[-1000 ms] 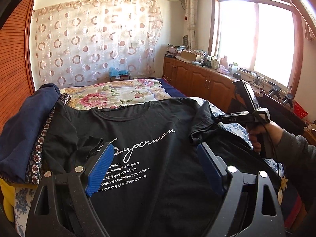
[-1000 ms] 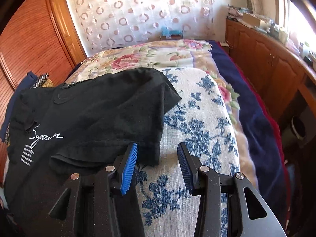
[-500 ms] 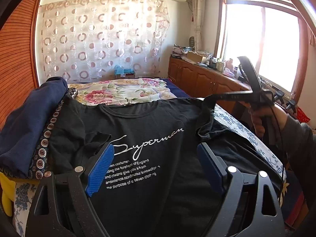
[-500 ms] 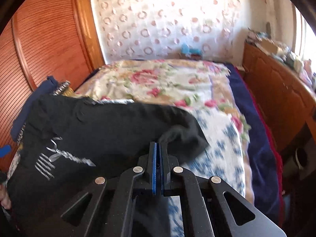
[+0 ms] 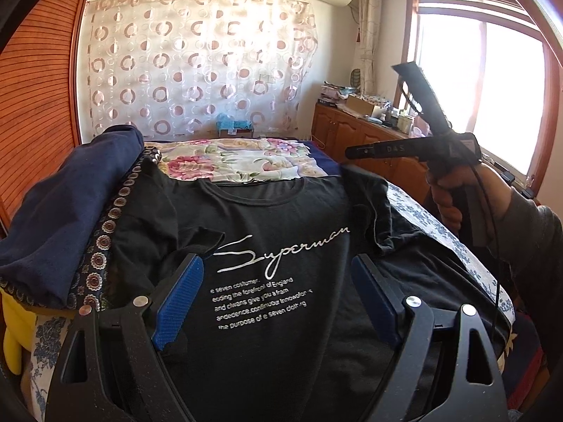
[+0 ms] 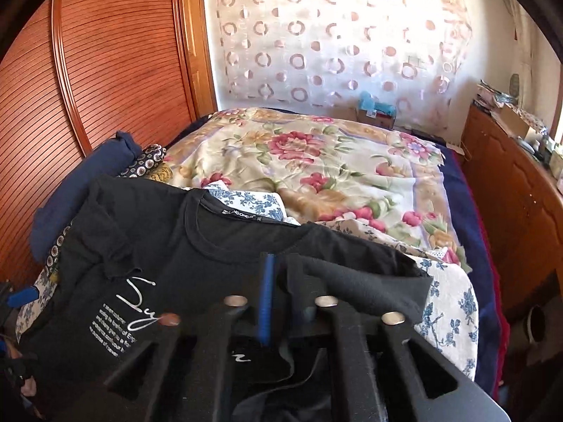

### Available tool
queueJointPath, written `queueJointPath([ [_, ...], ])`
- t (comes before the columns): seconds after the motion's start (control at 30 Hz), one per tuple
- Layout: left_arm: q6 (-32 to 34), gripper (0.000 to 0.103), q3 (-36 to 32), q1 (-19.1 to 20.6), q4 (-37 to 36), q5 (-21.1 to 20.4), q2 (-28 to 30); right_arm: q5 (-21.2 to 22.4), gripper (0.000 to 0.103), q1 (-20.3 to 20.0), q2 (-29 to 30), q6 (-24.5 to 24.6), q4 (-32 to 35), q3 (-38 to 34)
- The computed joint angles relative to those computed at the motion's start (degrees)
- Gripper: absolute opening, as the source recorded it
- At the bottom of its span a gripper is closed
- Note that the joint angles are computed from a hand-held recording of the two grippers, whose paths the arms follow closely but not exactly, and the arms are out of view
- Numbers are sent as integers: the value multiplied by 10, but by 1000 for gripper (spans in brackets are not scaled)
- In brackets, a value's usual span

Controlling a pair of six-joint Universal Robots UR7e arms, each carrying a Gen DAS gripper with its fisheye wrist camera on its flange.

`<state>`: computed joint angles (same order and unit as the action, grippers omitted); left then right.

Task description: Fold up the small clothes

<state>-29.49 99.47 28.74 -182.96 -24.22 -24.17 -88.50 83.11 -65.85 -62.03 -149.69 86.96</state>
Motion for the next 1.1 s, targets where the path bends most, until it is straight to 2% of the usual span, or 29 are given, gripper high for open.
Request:
queueJointPath([
  [0.1, 0, 87, 2, 1, -4, 4, -3, 11, 45, -9, -6, 3, -9, 4],
  [0.27, 10, 87, 2, 6, -7, 12, -6, 4, 46, -24, -11, -2, -36, 13],
  [0.4, 30, 87, -2, 13, 2, 27, -13, -15, 46, -35, 1, 0, -49, 8],
  [0.53, 34, 87, -3, 27, 37, 42, -30, -36, 51, -43, 24, 5, -47, -9],
  [0.67, 32, 87, -1, 46, 70, 43, -55, -75, 51, -41, 52, -8, -52, -30],
  [0.77, 29, 87, -6, 60, 96, 37, -68, -81, 51, -39, 62, -1, -39, -43],
  [0.93, 21, 76, -17, 79, 155, 34, -85, -94, 51, -31, 71, -18, -56, -44],
  [1.1, -1, 61, -37, 101, 234, 5, -101, -86, 52, -36, 75, -16, -47, -53],
])
